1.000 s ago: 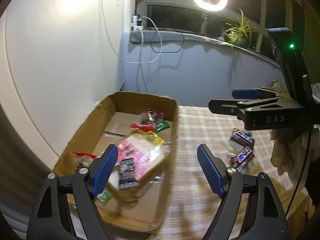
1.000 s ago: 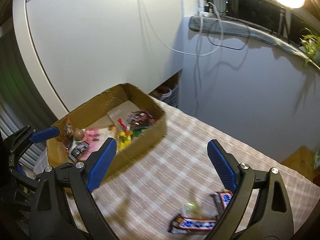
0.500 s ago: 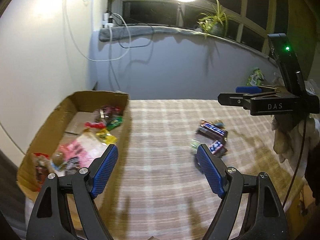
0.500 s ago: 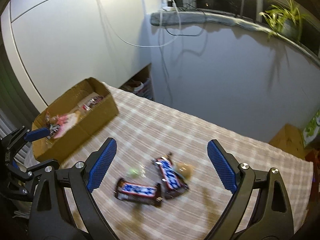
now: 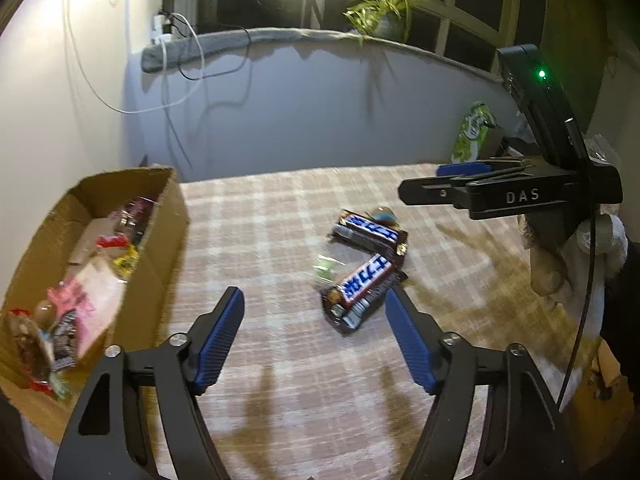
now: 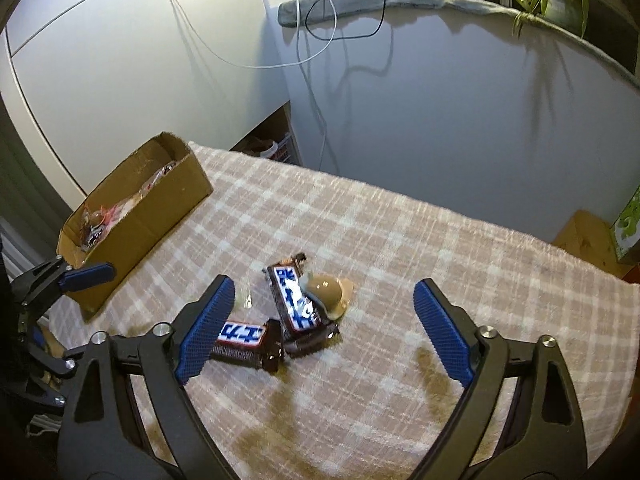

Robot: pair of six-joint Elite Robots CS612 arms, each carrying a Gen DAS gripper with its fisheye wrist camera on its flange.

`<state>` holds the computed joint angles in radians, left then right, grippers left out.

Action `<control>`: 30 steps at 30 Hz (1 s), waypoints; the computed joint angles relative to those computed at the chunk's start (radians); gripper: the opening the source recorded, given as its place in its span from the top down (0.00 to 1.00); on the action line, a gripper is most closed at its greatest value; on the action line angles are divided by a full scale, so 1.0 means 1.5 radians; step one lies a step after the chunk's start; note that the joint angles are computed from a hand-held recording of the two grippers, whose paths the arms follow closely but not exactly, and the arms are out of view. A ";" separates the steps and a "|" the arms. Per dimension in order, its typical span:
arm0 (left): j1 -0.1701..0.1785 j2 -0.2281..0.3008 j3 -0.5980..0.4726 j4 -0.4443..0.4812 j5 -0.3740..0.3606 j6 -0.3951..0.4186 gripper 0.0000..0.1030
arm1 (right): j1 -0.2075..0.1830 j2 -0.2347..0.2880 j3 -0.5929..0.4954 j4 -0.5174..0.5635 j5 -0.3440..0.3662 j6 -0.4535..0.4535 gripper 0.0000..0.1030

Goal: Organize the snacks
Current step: 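Move both tools back from the box to the remaining snacks, then close the left tool on the green candy while the right tool grasps the chocolate ball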

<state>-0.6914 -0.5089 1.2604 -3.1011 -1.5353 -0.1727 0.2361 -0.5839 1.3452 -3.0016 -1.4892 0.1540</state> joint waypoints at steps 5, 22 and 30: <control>0.001 0.013 -0.024 0.029 -0.012 -0.007 0.46 | -0.005 0.005 -0.001 0.005 0.012 0.017 0.29; 0.009 0.069 -0.129 0.116 -0.044 -0.044 0.70 | -0.016 0.037 -0.041 0.043 0.078 0.023 0.54; 0.015 0.084 -0.159 0.153 -0.050 -0.051 0.70 | -0.020 0.047 -0.053 0.059 0.097 0.032 0.59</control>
<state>-0.6682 -0.3830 1.0215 -2.8718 -1.6108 -0.2486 0.2064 -0.5128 1.2662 -2.9132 -1.3444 0.2015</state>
